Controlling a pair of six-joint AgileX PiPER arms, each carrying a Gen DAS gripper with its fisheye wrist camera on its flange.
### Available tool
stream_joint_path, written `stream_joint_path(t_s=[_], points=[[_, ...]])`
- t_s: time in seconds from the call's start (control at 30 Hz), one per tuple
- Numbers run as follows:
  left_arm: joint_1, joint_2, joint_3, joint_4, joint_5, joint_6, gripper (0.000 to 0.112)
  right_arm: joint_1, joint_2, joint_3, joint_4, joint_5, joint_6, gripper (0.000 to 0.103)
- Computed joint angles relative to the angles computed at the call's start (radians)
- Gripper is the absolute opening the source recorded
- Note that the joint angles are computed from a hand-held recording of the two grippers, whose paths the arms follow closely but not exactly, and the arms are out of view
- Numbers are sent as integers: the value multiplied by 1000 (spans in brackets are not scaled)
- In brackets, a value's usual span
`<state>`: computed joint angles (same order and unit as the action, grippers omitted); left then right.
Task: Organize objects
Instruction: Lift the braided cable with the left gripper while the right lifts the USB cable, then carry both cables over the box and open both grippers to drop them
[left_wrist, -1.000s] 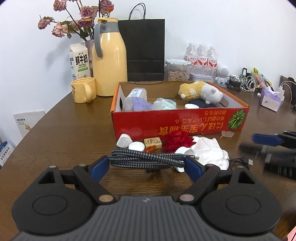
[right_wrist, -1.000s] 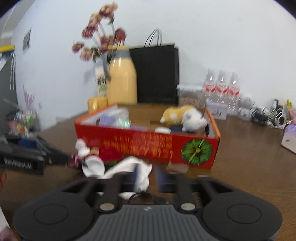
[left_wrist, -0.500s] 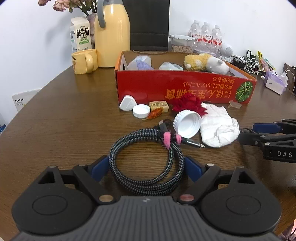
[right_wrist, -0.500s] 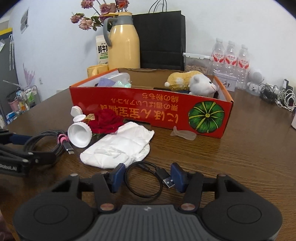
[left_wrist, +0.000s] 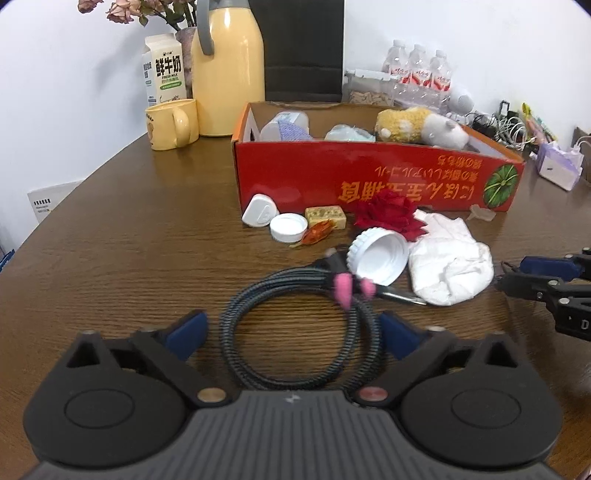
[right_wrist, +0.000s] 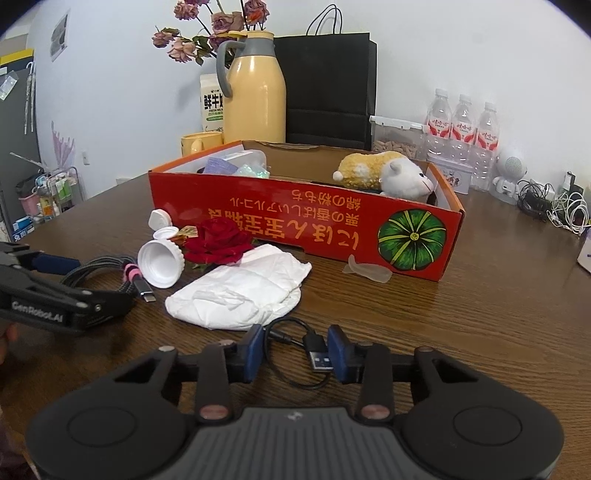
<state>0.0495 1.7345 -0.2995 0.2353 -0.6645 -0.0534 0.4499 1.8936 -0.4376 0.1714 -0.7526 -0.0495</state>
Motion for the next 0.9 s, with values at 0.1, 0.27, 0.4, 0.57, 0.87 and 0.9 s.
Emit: stream_joint_path(t_s=[0.1, 0.27, 0.4, 0.57, 0.87, 0.9], points=[[17, -17, 7, 44, 15, -18, 89, 5, -5, 7, 10, -1, -8, 27], [47, -36, 36, 65, -16, -26, 89, -6, -11, 23, 2, -17, -1, 26], [74, -81, 55, 90, -28, -40, 89, -9, -26, 37, 8, -30, -7, 26], [85, -157, 73, 114, -28, -60, 89, -6, -52, 48, 15, -38, -18, 26], [-12, -233, 16, 18, 45, -42, 89, 1, -128, 20, 38, -10, -59, 26], [-24, -234, 7, 5, 48, -37, 89, 3, -136, 11, 43, -4, -67, 26]])
